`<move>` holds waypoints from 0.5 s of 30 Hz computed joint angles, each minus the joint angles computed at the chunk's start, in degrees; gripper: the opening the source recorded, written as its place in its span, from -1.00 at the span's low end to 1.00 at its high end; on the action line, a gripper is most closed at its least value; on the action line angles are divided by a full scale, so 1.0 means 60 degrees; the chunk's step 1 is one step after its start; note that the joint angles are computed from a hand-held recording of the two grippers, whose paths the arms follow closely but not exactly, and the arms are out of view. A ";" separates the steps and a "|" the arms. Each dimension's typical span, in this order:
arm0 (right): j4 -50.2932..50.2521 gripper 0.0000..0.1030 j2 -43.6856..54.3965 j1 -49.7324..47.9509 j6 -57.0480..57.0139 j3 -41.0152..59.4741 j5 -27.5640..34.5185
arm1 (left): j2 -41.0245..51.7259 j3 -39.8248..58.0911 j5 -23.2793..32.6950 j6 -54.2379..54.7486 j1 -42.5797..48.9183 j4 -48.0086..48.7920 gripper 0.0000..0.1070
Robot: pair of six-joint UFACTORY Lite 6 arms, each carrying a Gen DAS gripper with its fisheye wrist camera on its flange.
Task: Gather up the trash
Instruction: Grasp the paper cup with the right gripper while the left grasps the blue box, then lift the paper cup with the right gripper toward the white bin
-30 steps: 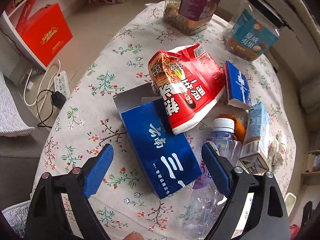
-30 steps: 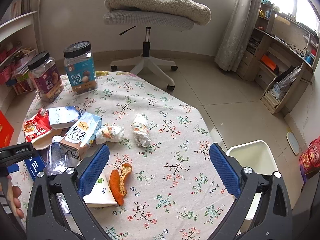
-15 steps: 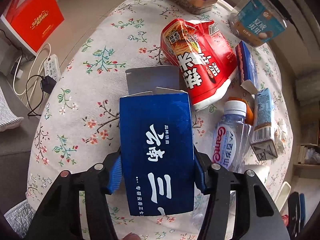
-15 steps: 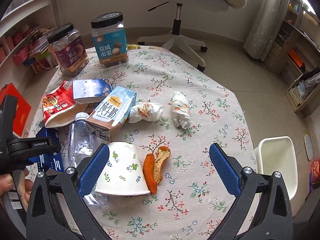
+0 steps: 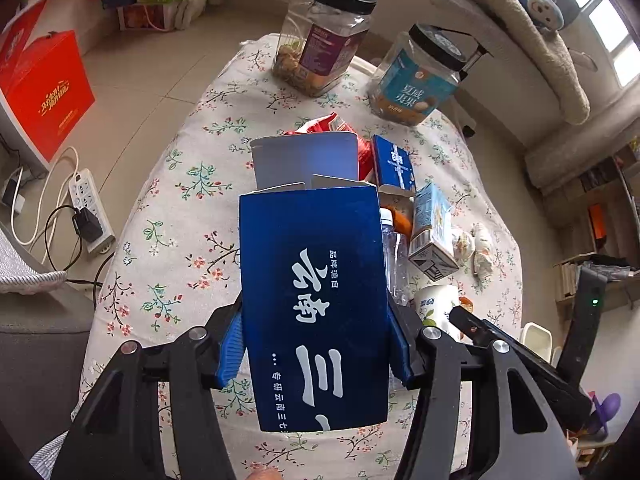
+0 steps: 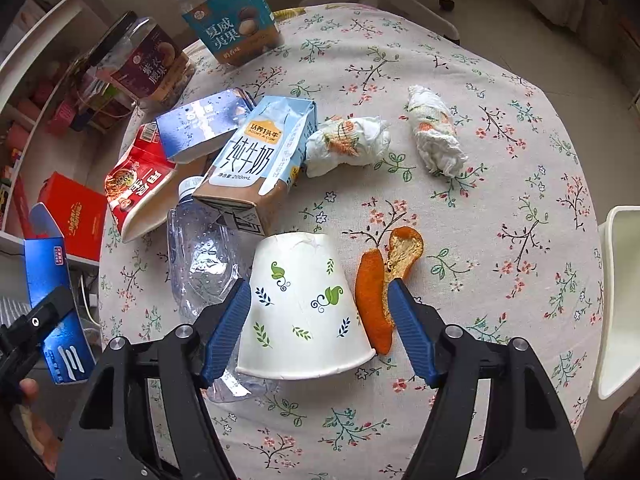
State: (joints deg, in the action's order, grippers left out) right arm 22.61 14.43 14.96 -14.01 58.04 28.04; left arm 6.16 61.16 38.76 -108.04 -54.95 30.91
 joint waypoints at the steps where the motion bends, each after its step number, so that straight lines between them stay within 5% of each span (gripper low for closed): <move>1: -0.0270 0.33 -0.0005 0.0187 0.0190 -0.0007 -0.0107 | -0.0032 0.0026 0.0010 -0.0020 -0.0024 0.0036 0.06; 7: -0.1669 0.33 0.0659 0.0949 0.1342 0.0181 -0.0315 | -0.0162 -0.0135 0.0090 0.0000 0.0011 0.0049 0.06; 9: -0.2007 0.19 0.0843 0.1096 0.1560 0.0195 -0.0448 | -0.0144 -0.0200 0.0050 0.0059 0.0043 0.0006 0.06; 15: 0.0406 0.02 -0.0344 0.0465 -0.0666 -0.0321 -0.0376 | -0.0044 0.0015 0.0306 -0.0062 -0.0143 0.0390 0.06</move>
